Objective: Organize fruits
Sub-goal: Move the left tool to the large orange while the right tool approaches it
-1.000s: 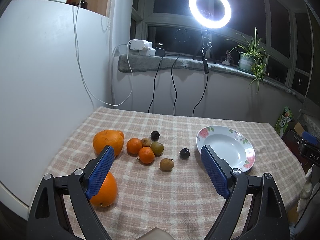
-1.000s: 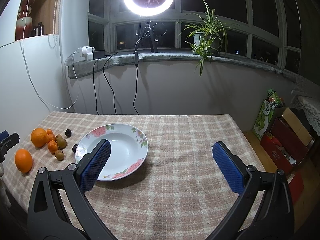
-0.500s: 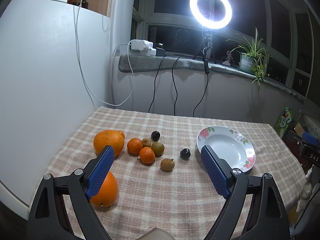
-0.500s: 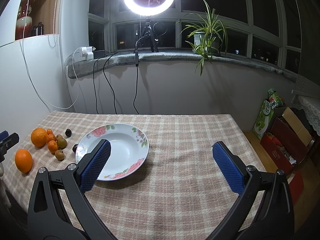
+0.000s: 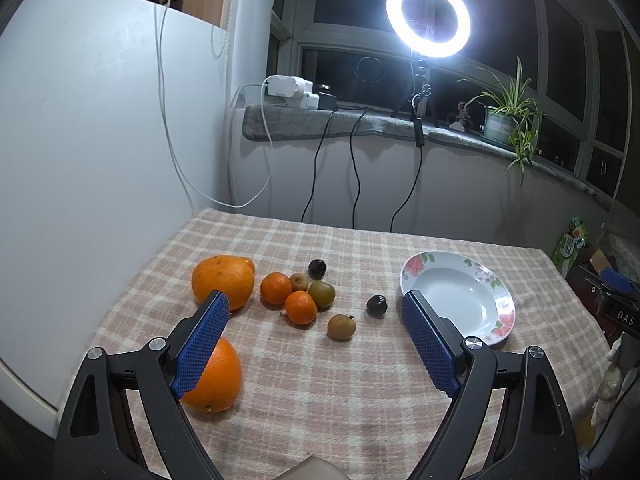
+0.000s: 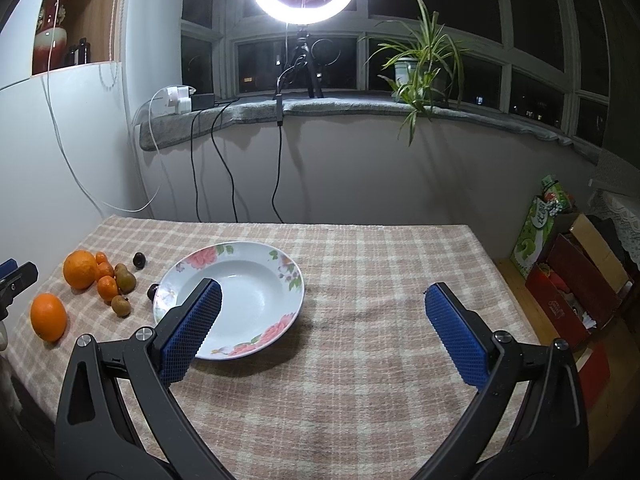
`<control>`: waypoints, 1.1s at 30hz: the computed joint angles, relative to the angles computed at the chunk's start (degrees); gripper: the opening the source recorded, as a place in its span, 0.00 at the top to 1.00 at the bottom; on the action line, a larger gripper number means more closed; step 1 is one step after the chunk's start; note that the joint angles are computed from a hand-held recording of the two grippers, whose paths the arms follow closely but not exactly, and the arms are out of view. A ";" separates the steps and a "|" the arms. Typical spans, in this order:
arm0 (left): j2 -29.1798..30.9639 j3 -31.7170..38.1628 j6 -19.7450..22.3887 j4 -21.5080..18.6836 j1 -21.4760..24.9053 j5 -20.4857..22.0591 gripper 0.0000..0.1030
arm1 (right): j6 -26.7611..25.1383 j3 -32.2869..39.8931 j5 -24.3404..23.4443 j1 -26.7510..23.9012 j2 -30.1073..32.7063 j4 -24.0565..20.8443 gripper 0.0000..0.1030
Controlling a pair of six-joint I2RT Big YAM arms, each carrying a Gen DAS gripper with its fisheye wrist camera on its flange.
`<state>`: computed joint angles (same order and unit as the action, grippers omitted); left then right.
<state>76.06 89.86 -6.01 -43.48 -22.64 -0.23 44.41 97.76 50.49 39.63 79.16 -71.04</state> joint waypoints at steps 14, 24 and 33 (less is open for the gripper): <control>-1.43 -2.72 -0.88 -1.95 5.56 1.87 0.14 | -11.81 3.07 -15.51 -1.65 4.54 8.83 0.00; -0.80 -4.34 -1.82 -3.65 8.94 3.27 0.15 | -19.50 13.20 -33.70 -2.55 13.58 9.67 0.00; 1.00 -4.44 -2.69 -4.95 10.47 6.69 0.15 | -21.79 28.73 -47.78 -3.06 25.70 3.65 0.00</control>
